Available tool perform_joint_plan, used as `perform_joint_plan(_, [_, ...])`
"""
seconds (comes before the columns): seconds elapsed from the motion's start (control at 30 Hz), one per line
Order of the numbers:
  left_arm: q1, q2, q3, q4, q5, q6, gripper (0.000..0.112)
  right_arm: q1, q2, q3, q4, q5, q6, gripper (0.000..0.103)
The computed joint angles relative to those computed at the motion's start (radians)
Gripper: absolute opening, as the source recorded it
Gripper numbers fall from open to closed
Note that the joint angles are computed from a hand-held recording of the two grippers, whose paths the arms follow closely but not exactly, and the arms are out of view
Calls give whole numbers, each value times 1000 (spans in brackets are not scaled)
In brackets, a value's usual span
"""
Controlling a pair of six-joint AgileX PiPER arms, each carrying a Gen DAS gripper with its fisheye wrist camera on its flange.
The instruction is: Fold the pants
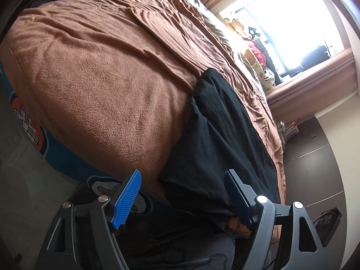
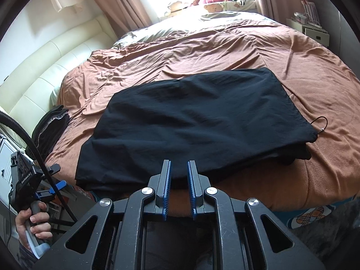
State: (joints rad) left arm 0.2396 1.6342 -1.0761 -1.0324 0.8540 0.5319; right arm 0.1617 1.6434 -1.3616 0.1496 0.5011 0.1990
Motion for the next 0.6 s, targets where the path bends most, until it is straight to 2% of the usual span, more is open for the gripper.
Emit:
perform_joint_plan(0.1, [-7, 46, -9, -32, -1, 17, 69, 0, 42, -46, 14, 14, -18, 12])
perform_joint_plan(0.37, [-18, 133, -75, -117, -7, 61, 65, -7, 154, -162, 67, 47, -71, 12])
perform_joint_plan(0.5, [-20, 179, -118, -133, 28, 41, 51, -1, 190, -216, 31, 57, -49, 12])
perform_joint_plan(0.6, [-18, 194, -92, -181, 53, 74, 41, 4, 220, -266, -7, 74, -19, 12])
